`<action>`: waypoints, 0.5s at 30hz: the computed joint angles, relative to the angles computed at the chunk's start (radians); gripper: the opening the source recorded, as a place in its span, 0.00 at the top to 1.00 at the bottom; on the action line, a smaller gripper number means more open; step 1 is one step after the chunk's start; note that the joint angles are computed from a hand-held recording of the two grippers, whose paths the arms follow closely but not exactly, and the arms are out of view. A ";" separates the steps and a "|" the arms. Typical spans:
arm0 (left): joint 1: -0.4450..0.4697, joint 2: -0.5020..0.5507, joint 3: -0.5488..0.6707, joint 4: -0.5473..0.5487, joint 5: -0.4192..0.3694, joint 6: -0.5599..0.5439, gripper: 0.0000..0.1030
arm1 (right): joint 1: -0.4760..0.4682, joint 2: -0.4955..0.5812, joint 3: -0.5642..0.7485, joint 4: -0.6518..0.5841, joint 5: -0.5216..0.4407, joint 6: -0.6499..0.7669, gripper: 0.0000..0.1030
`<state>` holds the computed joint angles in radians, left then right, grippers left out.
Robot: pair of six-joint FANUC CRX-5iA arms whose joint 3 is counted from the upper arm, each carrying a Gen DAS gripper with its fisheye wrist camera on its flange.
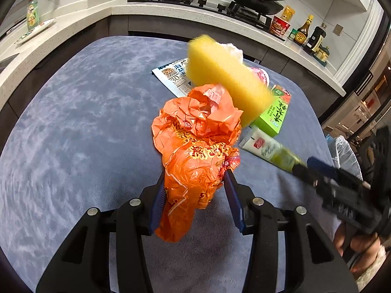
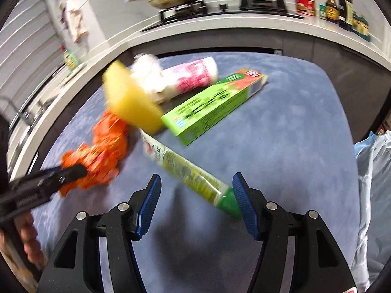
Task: Collect trash
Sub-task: 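Grasp the green tube with the right tool while the left tool holds the orange wrapper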
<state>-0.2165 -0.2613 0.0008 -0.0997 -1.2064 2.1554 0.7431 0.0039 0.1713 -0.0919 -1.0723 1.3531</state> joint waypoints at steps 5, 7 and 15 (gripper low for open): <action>-0.005 -0.006 -0.005 0.001 0.000 0.007 0.58 | 0.062 -0.005 -0.034 0.090 -0.029 0.007 0.43; -0.007 -0.007 -0.006 0.000 -0.002 0.010 0.58 | 0.069 0.002 -0.044 0.113 -0.030 -0.005 0.46; -0.022 -0.016 -0.013 0.002 -0.005 0.010 0.58 | 0.105 -0.058 -0.119 0.175 -0.037 -0.065 0.73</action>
